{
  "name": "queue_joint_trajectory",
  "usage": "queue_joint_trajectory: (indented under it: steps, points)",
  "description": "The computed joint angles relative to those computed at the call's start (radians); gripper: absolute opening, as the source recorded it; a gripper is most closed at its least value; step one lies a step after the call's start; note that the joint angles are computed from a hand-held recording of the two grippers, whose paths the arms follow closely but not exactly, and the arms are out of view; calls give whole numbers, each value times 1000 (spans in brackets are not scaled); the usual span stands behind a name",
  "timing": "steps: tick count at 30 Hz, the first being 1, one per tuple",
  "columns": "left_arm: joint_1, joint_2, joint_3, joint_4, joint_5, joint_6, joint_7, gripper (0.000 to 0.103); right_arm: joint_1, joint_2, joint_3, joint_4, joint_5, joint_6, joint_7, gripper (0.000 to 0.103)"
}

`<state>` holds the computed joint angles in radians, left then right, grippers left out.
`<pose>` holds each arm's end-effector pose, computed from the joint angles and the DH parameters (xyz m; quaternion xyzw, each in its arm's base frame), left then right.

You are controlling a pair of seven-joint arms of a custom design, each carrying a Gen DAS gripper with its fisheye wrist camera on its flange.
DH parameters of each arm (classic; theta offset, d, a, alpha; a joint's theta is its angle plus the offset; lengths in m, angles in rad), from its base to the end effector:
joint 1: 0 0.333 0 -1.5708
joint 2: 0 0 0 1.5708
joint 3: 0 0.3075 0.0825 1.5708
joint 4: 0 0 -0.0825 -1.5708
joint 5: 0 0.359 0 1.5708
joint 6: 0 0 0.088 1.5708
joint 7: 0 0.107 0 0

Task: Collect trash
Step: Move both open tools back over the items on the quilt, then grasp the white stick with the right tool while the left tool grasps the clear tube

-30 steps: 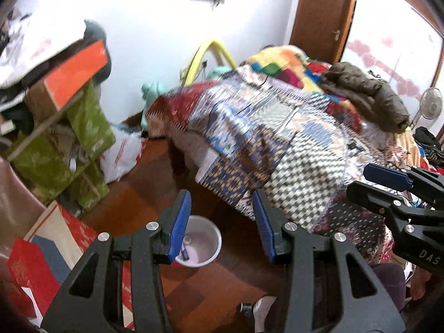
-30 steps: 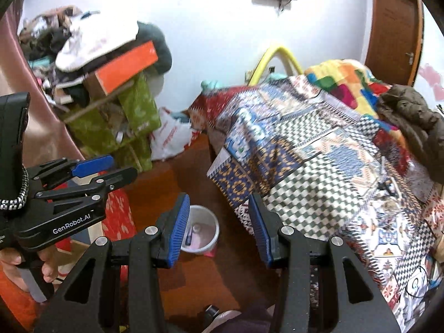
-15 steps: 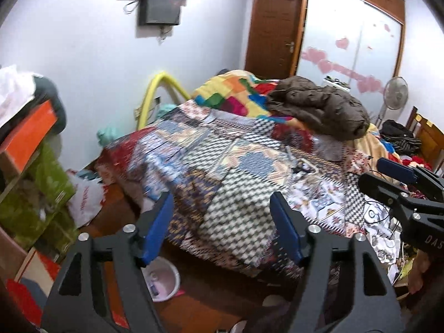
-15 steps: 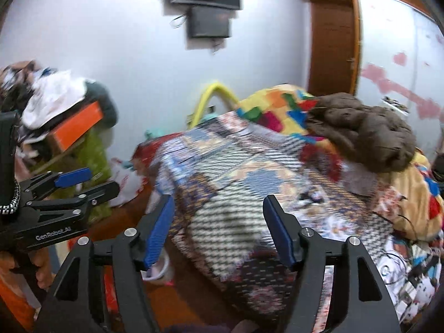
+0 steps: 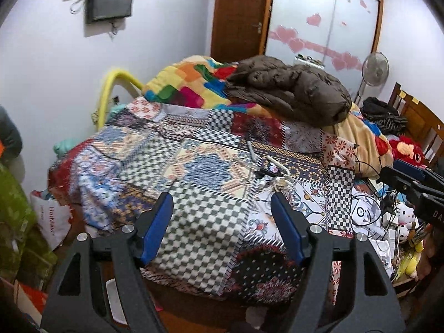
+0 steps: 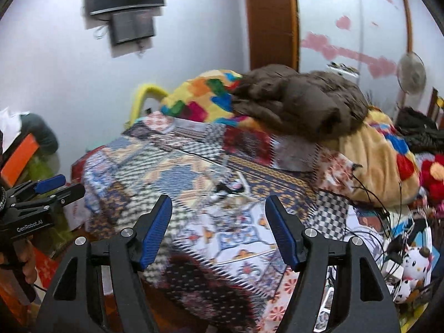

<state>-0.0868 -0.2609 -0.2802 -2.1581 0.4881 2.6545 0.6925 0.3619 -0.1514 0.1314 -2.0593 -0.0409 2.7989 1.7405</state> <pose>0.4628 -0.2065 0.5875 -0.6902 0.5965 -0.3077 0.2704 0.4726 0.2616 0.6089 -0.7430 0.5123 -0.2099 0.3761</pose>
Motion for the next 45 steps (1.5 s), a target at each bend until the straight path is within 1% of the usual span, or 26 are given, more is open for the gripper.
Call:
queue_joint_trajectory:
  steps: [5, 8, 13, 15, 18, 23, 24, 26, 28, 29, 30, 31, 33, 35, 37, 38, 39, 40, 42, 44, 45]
  points:
    - [-24, 196, 19, 138, 3, 10, 50, 72, -28, 68, -30, 38, 21, -19, -4, 66]
    - [-57, 289, 46, 208, -3, 11, 78, 72, -40, 126, -41, 80, 38, -43, -6, 66]
    - [-100, 447, 93, 335, -68, 17, 148, 72, -52, 248, -50, 179, 59, -74, -17, 66]
    - [-120, 506, 117, 393, -78, 13, 147, 72, -53, 285, -52, 207, 60, -79, -20, 66]
    - [-143, 612, 142, 515, -102, -12, 164, 72, -58, 355, -47, 263, 83, -88, -48, 66]
    - [-158, 792, 160, 732, -190, -64, 217, 72, -72, 471, -32, 371, 139, -108, -113, 66]
    - [-160, 827, 161, 778, -208, -78, 228, 71, -73, 492, -30, 393, 148, -110, -120, 65]
    - [-157, 902, 156, 876, -255, -113, 253, 68, -94, 542, -4, 454, 200, -134, -169, 58]
    - [-156, 975, 151, 977, -300, -156, 274, 62, -112, 596, 19, 526, 253, -179, -213, 49]
    - [-154, 1009, 146, 1023, -322, -175, 284, 60, -114, 619, 22, 555, 268, -196, -224, 47]
    - [-158, 1037, 147, 1062, -338, -194, 286, 57, -115, 641, 25, 584, 282, -214, -232, 42]
    - [-161, 1066, 149, 1106, -352, -218, 288, 54, -119, 667, 31, 621, 299, -240, -244, 39]
    - [-162, 1134, 145, 1208, -383, -270, 296, 49, -124, 711, 40, 681, 330, -281, -263, 37]
    - [-166, 1165, 148, 1254, -398, -289, 297, 49, -121, 743, 40, 722, 344, -308, -274, 34]
    - [-167, 1192, 148, 1293, -413, -302, 296, 48, -121, 781, 44, 779, 358, -351, -285, 27]
    - [-171, 1197, 155, 1298, -413, -299, 288, 47, -120, 793, 44, 795, 365, -364, -289, 25]
    - [-176, 1199, 161, 1300, -409, -296, 283, 47, -114, 805, 40, 813, 364, -374, -287, 21]
    - [-182, 1215, 168, 1329, -405, -311, 278, 47, -109, 815, 35, 824, 361, -382, -285, 19]
    - [-193, 1235, 180, 1365, -394, -327, 262, 47, -100, 827, 27, 836, 357, -381, -280, 16]
    - [-213, 1264, 203, 1423, -366, -362, 249, 41, -98, 830, 26, 833, 361, -371, -275, 12]
    - [-224, 1287, 215, 1466, -348, -389, 249, 33, -96, 827, 23, 827, 360, -363, -270, 10]
